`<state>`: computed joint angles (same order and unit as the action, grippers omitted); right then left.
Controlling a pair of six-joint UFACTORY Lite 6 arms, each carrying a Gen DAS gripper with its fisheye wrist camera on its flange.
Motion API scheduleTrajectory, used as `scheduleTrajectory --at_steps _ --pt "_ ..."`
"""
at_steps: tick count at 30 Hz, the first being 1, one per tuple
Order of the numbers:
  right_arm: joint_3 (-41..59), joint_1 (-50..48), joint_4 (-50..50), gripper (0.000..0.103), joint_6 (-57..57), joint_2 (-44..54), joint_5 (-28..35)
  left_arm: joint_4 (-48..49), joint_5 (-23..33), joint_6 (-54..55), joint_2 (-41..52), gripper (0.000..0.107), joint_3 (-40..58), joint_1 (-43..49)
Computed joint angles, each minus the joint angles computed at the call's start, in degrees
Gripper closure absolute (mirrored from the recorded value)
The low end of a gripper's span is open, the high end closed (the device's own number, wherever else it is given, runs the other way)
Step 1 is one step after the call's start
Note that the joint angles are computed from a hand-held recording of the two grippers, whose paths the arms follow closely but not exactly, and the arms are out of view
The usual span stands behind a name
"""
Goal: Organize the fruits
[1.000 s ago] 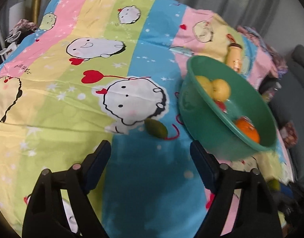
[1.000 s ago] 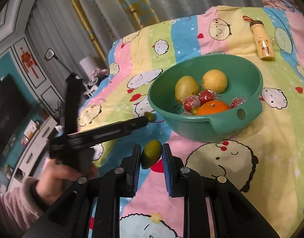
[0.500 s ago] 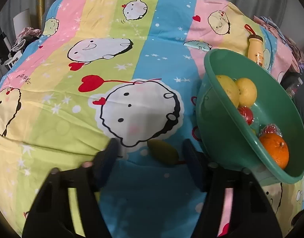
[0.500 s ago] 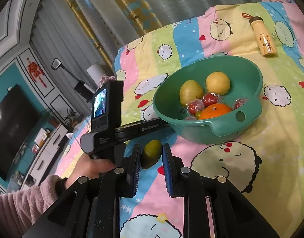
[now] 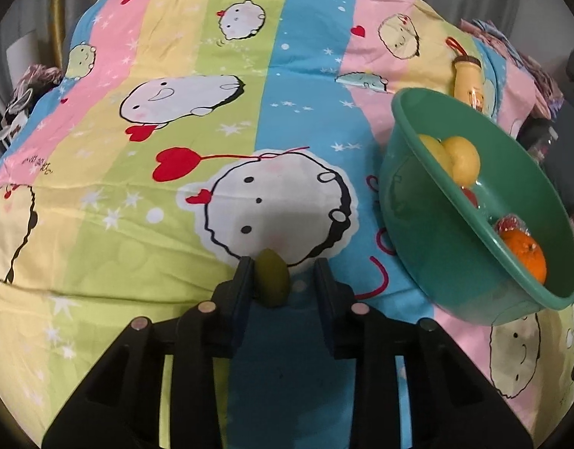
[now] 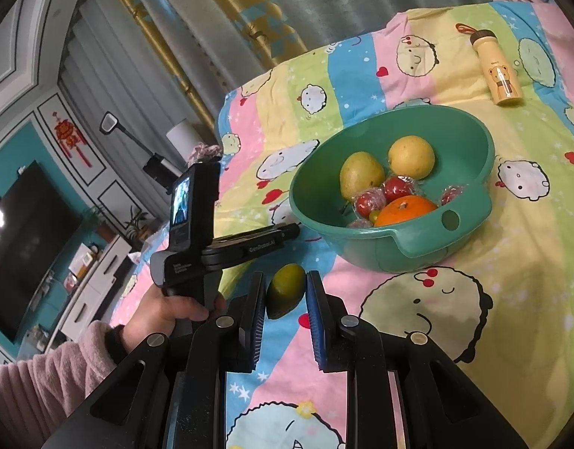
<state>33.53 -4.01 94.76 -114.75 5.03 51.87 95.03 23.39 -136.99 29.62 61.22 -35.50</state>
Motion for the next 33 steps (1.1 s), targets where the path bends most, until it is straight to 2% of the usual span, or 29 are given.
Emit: scheduleTrajectory --at_steps 2,4,13,24,33 --pt "-0.06 0.05 0.13 0.080 -0.16 -0.02 -0.23 0.79 0.06 -0.59 -0.19 0.079 -0.26 -0.12" --pt "0.01 0.30 0.49 0.080 -0.27 0.19 -0.67 3.24 -0.24 -2.74 -0.91 0.088 -1.30 0.02" --pt "0.01 0.46 0.74 0.080 -0.49 0.24 -0.94 7.55 0.25 -6.45 -5.39 0.088 -5.58 -2.20" --pt "-1.17 0.03 0.77 0.080 -1.45 -1.58 0.23 -3.11 5.88 3.89 -14.85 0.088 -10.11 -11.80" --pt "-4.27 0.12 3.83 0.080 -3.21 -8.45 -0.46 -7.82 7.00 9.65 -17.32 0.088 -7.15 -14.88"
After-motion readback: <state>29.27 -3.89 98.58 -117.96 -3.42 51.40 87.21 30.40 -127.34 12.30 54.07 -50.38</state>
